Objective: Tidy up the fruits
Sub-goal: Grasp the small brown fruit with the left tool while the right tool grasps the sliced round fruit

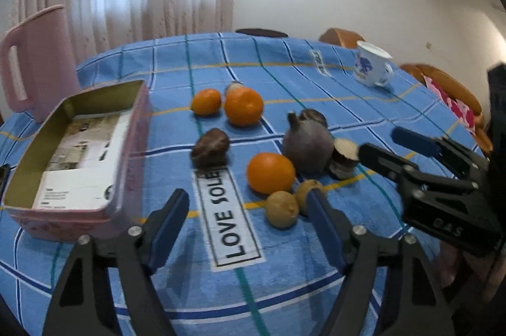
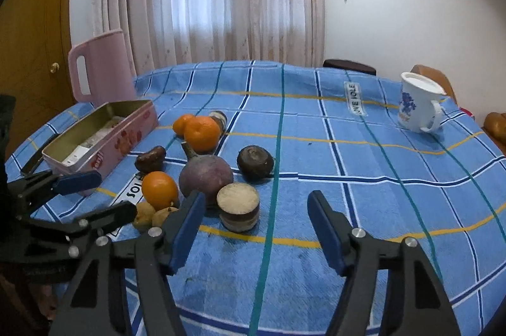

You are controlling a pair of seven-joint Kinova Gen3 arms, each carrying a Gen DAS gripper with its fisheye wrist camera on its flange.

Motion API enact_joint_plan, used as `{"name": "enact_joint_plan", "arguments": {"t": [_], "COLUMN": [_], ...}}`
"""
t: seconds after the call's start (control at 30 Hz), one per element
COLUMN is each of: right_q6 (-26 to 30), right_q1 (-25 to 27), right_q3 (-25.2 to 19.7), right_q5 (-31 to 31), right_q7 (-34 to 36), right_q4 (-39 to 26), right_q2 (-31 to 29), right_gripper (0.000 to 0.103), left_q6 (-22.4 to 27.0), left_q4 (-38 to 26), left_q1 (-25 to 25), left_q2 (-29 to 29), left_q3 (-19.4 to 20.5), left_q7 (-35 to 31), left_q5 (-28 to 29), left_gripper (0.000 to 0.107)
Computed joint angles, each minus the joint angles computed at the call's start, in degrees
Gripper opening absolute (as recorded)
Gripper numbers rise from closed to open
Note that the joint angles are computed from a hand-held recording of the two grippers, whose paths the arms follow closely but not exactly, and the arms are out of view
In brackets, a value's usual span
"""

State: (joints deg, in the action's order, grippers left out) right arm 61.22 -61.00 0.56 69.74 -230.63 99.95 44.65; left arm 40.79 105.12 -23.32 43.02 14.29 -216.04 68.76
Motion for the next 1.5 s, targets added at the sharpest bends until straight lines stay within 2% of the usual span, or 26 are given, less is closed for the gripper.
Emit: {"name": "enact_joint_plan", "arguments": {"t": [0.13, 0.17, 0.23, 0.3, 0.33, 0.47, 0.53, 0.57, 0.6, 0.63, 0.7, 0.8, 0.87, 0.93, 1.0, 1.1, 1.13, 1.2, 1.33, 1.37, 1.43, 1.5], "right_q6": [-4.7, -5.7, -7.8, -9.9, -11.0, -14.6, -17.7, -20.0, -21.7, -22.4, -21.2, -15.2, -13.7, -12.2, -12.7, -12.3, -12.1, -11.6, -11.2, -11.0, -10.7, -10.6], "right_q1": [2.3, 3.3, 4.3, 5.4, 5.5, 5.7, 7.9, 8.6, 8.1, 7.8, 7.0, 6.0, 4.9, 4.4, 4.9, 5.9, 6.0, 5.9, 6.4, 6.5, 6.3, 6.2], "right_q3": [-0.1, -0.6, -0.7, -0.6, -0.2, 1.0, -0.1, 0.1, 1.2, 1.7, 1.6, -1.1, -1.3, -1.9, -2.2, -3.3, -3.5, -3.7, -4.4, -4.5, -4.5, -4.4], "right_q5": [1.2, 0.9, 0.5, -0.5, -0.4, 1.0, 3.6, 5.7, 7.4, 8.9, 11.0, 8.8, 8.7, 8.9, 10.9, 11.5, 11.4, 11.8, 12.4, 12.0, 11.8, 11.9], "right_q7": [0.0, 0.9, 2.3, 3.4, 3.2, 1.9, 0.4, -1.6, -4.0, -6.3, -9.0, -7.6, -9.1, -10.1, -12.3, -11.1, -10.3, -10.8, -11.1, -10.2, -9.7, -9.9], "right_q4": [1.1, 0.9, 0.8, 0.8, 1.1, 2.6, 3.6, 4.8, 5.9, 6.7, 7.5, 6.5, 6.9, 7.4, 8.5, 8.0, 7.7, 8.0, 8.1, 7.7, 7.5, 7.6], "right_q2": [-1.1, -1.3, -1.6, -2.0, -2.1, -2.7, -3.2, -3.7, -4.0, -4.1, -4.2, -3.6, -3.5, -3.5, -3.9, -3.7, -3.6, -3.6, -3.7, -3.5, -3.4, -3.4], "right_gripper": [0.068, 0.068, 0.058, 0.056, 0.056, 0.053, 0.046, 0.045, 0.038, 0.038, 0.038, 0.038, 0.038, 0.038, 0.038, 0.038, 0.038, 0.038, 0.038, 0.038, 0.038, 0.038], "left_q6": [1.7, 1.9, 0.6, 0.2, 0.5, 2.3, 2.5, 2.3, 2.4, 2.2, 1.5, 1.9, 2.1, 1.2, -0.5, -3.4, -3.0, -1.8, -4.9, -4.8, -4.6, -2.9], "left_q4": [-2.4, -2.6, -2.1, -1.9, -1.9, -3.2, -3.6, -3.3, -3.1, -2.9, -2.5, -3.8, -4.8, -5.2, -4.3, -3.3, -3.9, -4.7, -2.6, -2.9, -3.9, -5.2], "left_q1": [2.2, 2.1, 1.5, 0.9, 0.3, -0.3, -0.5, -1.0, -1.4, -1.7, -1.6, 0.0, 1.0, 1.6, 0.8, 0.2, 0.8, 1.4, 0.1, 0.4, 0.8, 0.9], "left_q2": [0.5, 0.7, 0.6, 0.5, 0.6, 1.2, 1.3, 1.3, 1.3, 1.3, 1.0, 1.3, 1.5, 1.6, 1.4, 1.0, 1.2, 1.6, 1.1, 1.2, 1.5, 2.1], "left_q3": [-1.3, -0.9, 0.3, 0.9, 1.3, 1.1, 1.2, 1.6, 2.0, 2.2, 2.4, 1.2, 0.8, 1.0, 2.5, 4.2, 3.6, 2.7, 5.3, 5.3, 5.3, 5.0], "left_q7": [6.3, 6.9, 6.3, 6.3, 6.2, 8.4, 9.3, 8.8, 8.4, 7.9, 7.1, 10.0, 12.7, 14.6, 13.9, 12.9, 14.3, 16.0, 13.4, 14.1, 15.8, 18.0], "left_q5": [-6.2, -7.0, -6.9, -7.2, -7.4, -9.5, -10.3, -10.0, -9.8, -9.6, -9.2, -11.6, -13.7, -14.8, -14.1, -12.8, -13.5, -15.6, -16.1, -16.5, -17.1, -18.5], "left_gripper": [0.059, 0.058, 0.058, 0.057, 0.052, 0.052, 0.052, 0.055, 0.061, 0.068, 0.068, 0.068, 0.065, 0.055, 0.055, 0.054, 0.045, 0.036, 0.036, 0.036, 0.027, 0.027]}}
